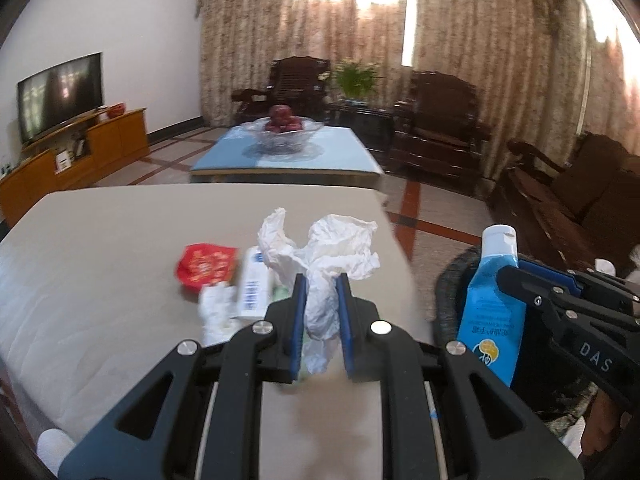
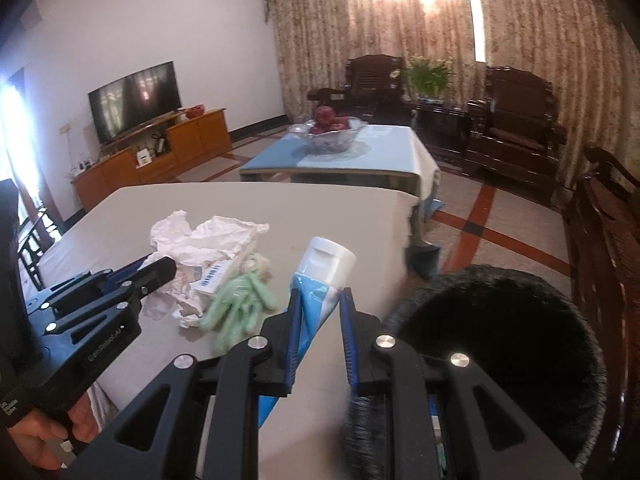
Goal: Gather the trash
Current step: 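Open both grippers over the bin to drop the tube and tissues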
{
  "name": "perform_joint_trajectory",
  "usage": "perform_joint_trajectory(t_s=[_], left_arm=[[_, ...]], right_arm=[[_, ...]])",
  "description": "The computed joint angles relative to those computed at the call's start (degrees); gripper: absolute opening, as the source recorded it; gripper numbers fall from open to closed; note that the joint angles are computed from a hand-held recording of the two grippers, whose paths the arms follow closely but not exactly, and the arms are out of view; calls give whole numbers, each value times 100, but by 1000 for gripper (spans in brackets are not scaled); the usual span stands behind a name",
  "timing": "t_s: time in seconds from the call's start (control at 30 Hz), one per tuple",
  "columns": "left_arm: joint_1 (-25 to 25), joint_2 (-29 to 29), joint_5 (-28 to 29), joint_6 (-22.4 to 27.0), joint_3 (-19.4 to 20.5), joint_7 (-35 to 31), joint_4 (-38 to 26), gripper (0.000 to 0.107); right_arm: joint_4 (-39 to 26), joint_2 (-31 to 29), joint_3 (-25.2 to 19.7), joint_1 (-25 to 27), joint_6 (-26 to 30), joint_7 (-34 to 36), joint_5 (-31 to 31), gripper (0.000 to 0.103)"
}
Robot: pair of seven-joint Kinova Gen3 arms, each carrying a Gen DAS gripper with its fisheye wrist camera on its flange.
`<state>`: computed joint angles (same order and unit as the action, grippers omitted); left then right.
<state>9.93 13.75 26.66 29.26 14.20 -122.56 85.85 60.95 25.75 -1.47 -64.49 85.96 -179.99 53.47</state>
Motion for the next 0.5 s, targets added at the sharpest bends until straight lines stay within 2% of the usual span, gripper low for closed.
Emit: perform_joint_trajectory(t_s=[0.23, 0.5], left_arm=[[261, 185, 191, 44, 293, -178, -82, 14], [431, 478, 590, 116, 659, -727, -210, 14]], right_arm=[[539, -405, -125, -92, 670, -512, 62, 19], [1252, -831, -552, 169, 1204, -1123, -2, 19]])
